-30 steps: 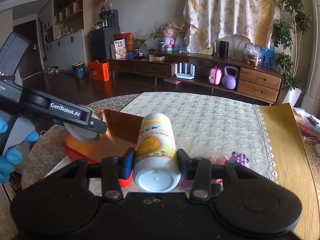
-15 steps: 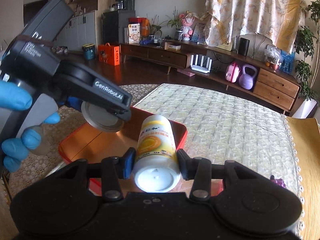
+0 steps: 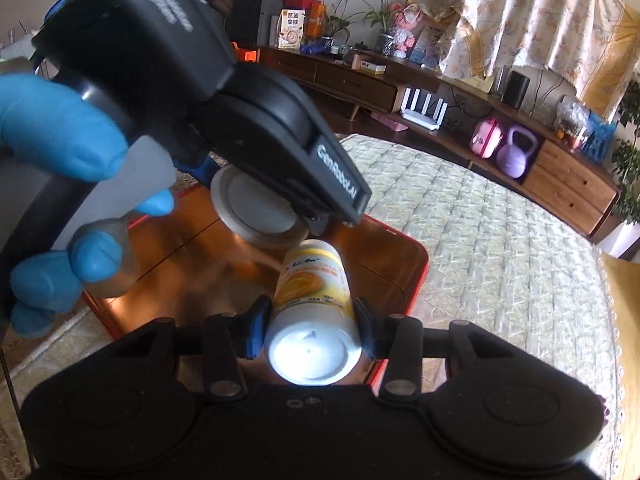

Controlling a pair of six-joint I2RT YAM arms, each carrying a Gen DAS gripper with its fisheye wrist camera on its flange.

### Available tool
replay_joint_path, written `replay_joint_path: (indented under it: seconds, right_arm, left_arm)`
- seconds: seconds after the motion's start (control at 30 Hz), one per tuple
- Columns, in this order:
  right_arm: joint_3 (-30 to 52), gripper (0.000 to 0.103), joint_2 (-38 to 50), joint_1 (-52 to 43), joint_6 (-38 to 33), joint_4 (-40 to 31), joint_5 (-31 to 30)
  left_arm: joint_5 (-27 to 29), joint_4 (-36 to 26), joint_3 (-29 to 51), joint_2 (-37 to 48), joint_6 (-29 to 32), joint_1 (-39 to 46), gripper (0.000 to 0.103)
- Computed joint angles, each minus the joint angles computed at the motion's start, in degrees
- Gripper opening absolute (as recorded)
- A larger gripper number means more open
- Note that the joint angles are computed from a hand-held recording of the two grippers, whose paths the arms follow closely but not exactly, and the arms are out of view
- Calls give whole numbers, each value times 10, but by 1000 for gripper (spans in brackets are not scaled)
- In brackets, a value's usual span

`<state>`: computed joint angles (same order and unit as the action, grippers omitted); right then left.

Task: Organize rigid objects
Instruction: 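Carry the tape roll into the red tin with the left tool while the right tool carries the bottle there, then open both tools to release tape roll and bottle in the tin, withdraw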

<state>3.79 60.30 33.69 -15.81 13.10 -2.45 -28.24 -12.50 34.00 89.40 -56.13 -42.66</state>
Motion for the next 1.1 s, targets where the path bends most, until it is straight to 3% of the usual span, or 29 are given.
replay_joint_path:
  seconds: [0.4,0.57,0.67,0.87,1.1]
  right_arm:
    - [-7,46,26,37,-9,26,34]
    - [-30,64,-68,42,-2,-28,27]
    - [-34,64,-145,22,-7,-92,4]
    - [-14,64,-219,-75,-10,-185,-82]
    - [15,64,-267,-211,-51,-286,-197]
  left_arm:
    - [4,39,3,46,45,27,79]
    - [17,50,-1,52,41,28,79]
    - [31,57,-10,48,36,30,79]
    - [32,55,-27,21,14,19,80]
    - [-6,-7,-32,-26,-24,-30,80]
